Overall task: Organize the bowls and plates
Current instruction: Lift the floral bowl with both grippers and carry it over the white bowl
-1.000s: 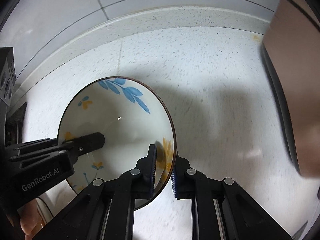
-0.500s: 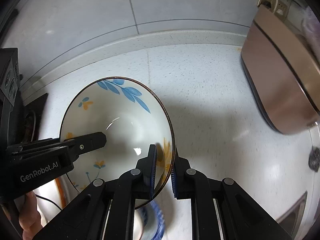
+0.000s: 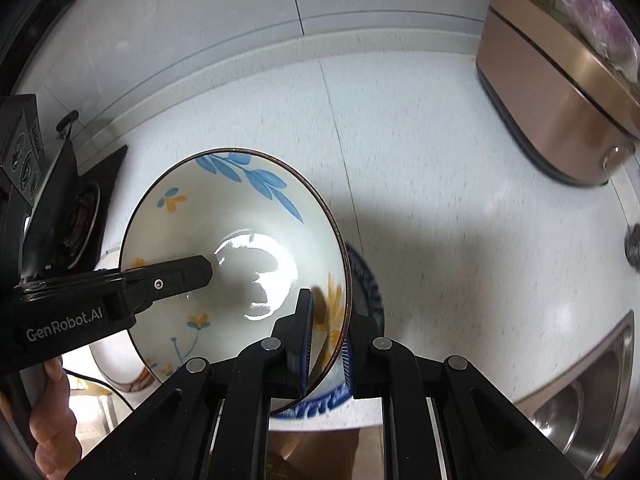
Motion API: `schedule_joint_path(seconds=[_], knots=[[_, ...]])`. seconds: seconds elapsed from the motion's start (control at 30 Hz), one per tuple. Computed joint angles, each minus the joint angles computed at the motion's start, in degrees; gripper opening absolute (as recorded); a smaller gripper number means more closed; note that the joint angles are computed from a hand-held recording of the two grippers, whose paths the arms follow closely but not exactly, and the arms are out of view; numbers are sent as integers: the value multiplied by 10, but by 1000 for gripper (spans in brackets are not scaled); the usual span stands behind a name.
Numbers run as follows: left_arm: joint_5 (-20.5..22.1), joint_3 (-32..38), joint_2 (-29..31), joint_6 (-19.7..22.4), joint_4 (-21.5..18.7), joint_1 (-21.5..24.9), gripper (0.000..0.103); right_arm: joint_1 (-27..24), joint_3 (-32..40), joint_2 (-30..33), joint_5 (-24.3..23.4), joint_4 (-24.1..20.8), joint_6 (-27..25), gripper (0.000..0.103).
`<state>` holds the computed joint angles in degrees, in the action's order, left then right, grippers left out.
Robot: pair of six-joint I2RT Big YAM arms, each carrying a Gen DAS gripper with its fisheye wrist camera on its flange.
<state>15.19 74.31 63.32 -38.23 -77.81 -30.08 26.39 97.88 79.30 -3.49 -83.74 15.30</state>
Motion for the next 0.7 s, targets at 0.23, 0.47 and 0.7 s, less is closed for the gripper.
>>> schedule_joint_path(seconds=[0.23, 0.47, 0.7], knots=[[7, -37, -13, -5, 6, 0, 9, -3, -23, -1, -17, 0, 12, 13], [19, -55, -13, -3, 11, 11, 9, -3, -24, 23, -25, 5, 11, 12], [20, -55, -11, 5, 13, 8, 9, -10, -22, 32, -38, 8, 6, 13]])
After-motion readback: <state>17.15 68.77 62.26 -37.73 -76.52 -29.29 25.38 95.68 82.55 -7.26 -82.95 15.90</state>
